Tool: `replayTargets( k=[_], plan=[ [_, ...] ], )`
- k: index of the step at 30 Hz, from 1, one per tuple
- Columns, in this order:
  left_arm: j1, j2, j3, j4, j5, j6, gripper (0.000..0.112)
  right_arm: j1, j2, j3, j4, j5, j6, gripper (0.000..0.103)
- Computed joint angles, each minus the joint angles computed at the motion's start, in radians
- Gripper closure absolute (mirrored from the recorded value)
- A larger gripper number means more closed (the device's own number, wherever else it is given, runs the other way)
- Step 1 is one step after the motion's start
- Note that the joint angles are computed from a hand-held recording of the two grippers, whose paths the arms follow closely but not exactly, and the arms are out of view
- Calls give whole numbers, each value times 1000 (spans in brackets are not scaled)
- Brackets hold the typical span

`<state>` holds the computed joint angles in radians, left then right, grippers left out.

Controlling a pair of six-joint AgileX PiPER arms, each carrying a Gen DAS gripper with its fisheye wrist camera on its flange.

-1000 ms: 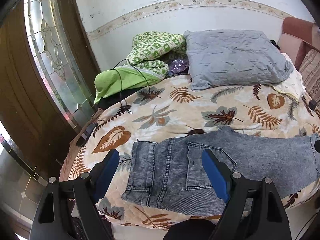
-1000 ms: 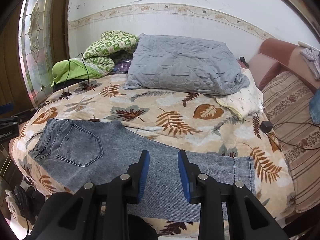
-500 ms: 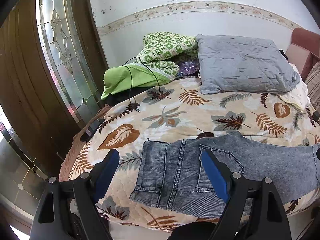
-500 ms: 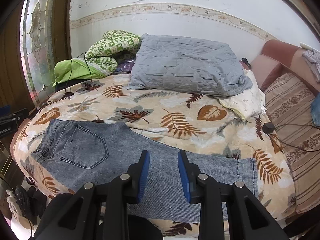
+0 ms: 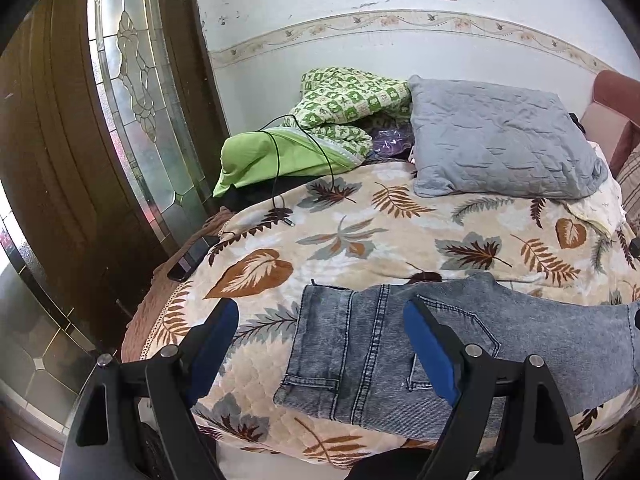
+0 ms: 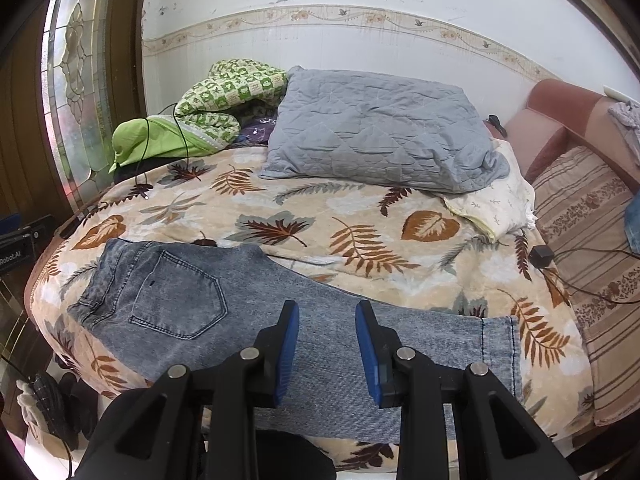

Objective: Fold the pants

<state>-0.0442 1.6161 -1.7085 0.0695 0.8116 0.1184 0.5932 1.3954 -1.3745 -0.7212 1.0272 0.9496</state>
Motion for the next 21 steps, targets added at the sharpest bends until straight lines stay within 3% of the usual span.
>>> replayTargets(
  k=[21],
  plan=[
    [88, 21, -24, -39, -14, 12, 27, 35, 41, -55, -1, 24, -15, 71]
  ],
)
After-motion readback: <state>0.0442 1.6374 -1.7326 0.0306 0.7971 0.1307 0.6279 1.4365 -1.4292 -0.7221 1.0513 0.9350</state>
